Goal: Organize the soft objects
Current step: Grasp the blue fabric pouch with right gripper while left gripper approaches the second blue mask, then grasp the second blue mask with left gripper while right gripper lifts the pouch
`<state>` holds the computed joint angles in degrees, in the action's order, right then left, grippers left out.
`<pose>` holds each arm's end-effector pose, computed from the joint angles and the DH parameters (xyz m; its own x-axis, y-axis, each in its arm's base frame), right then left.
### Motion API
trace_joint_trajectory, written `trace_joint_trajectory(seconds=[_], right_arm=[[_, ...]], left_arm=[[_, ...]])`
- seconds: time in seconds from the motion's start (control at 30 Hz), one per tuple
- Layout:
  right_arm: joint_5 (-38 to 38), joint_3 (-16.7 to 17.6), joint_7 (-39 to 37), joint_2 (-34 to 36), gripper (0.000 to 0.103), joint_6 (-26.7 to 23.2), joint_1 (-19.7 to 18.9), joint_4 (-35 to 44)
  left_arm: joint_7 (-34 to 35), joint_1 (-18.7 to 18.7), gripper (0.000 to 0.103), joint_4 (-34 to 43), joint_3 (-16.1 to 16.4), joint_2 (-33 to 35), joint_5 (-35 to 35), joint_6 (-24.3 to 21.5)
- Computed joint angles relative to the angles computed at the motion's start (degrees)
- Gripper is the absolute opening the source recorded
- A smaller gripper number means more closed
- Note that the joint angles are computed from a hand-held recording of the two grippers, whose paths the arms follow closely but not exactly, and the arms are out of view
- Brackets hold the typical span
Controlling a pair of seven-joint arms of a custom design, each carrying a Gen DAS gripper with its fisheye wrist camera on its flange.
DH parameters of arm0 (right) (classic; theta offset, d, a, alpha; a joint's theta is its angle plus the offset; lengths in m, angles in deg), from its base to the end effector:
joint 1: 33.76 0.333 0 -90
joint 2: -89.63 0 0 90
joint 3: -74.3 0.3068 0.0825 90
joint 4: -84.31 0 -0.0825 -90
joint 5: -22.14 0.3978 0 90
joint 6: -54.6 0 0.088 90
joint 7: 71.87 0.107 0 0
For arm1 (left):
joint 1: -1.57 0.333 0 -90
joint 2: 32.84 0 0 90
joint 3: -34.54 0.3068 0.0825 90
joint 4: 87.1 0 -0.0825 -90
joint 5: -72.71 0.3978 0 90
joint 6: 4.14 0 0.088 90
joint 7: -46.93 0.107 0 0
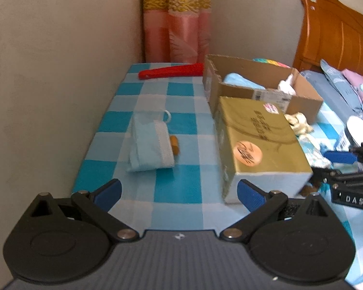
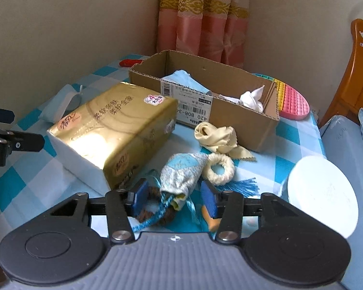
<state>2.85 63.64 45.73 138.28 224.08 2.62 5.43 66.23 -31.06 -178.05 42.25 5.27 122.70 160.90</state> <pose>0.6781 0.3971 0.2773 0.3512 -0.9330 0.0791 -0.6512 -0.3041 -0.6954 0.6409 -0.3651 0.2858 -0.0531 -0.9981 0.0311 -0.7164 0.0164 -0.6975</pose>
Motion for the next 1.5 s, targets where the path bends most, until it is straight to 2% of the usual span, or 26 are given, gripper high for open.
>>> trace_joint_trajectory(seconds=[0.17, 0.3, 0.43, 0.57, 0.73, 0.77, 0.8, 0.93, 1.07, 1.2, 1.27, 1.33, 1.5], right_arm=[[1.2, 1.5, -0.7, 2.0, 0.053, -1.5, -1.2, 3.1], [1.5, 1.7, -1.4, 2.6, 0.053, -0.9, -1.4, 3.6], [2.2, 2.1, -2.0, 3.3, 0.053, -0.6, -1.9, 4.5], [3.1, 2.6, -2.9, 4.0, 0.053, -0.7, -2.4, 5.4], [3.8, 2.6, -3.3, 4.1, 0.053, -0.5, -2.4, 5.3], [3.8, 2.5, -3.3, 4.0, 0.053, -0.4, -2.4, 5.2], [3.9, 2.4, -3.3, 4.0, 0.053, -0.3, -2.3, 5.2], [4.1, 2.2, -3.4, 4.1, 0.053, -0.3, -2.2, 5.3], [4.0, 1.6, -3.0, 4.2, 0.053, -0.2, -1.8, 5.4], [3.9, 1.5, -2.8, 3.9, 0.052, -0.3, -1.7, 5.1], [3.8, 2.3, -3.6, 3.8, 0.047, -0.9, -2.1, 5.2], [3.7, 1.7, -3.3, 3.7, 0.038, -1.2, -1.7, 5.3], [4.1, 2.6, -3.2, 2.3, 0.034, -0.2, -2.4, 3.4]], left_arm=[[-4.4, -0.8, 0.101, 1.7, 2.3, 1.0, 1.2, -0.7], [-8.3, -0.6, 0.099, 4.0, 3.5, 2.8, 2.2, -0.9], [-8.8, 0.8, 0.096, 7.6, 3.0, 5.7, 0.8, -1.9], [-6.5, 2.2, 0.081, 11.7, 2.0, 9.2, -1.3, -2.5], [-3.0, 3.3, 0.073, 13.5, 1.4, 11.5, -5.2, -1.7], [-2.4, 3.4, 0.067, 13.5, 1.4, 11.7, -5.9, -1.2], [-1.6, 3.4, 0.06, 13.5, 1.5, 11.9, -6.5, -0.9], [-0.9, 1.8, 0.05, 13.5, 3.3, 12.1, -7.4, -1.3], [-2.6, 0.2, 0.049, 12.3, 5.4, 11.3, -7.0, -1.3], [-4.0, -0.6, 0.049, 10.5, 6.1, 9.5, -5.3, -1.9], [-4.5, -0.6, 0.049, 9.3, 5.9, 8.4, -4.4, -1.6], [-4.2, -0.5, 0.049, 8.6, 5.4, 7.5, -3.6, -2.0], [-4.4, -0.3, 0.049, 6.6, 4.5, 5.0, -1.1, -1.3]])
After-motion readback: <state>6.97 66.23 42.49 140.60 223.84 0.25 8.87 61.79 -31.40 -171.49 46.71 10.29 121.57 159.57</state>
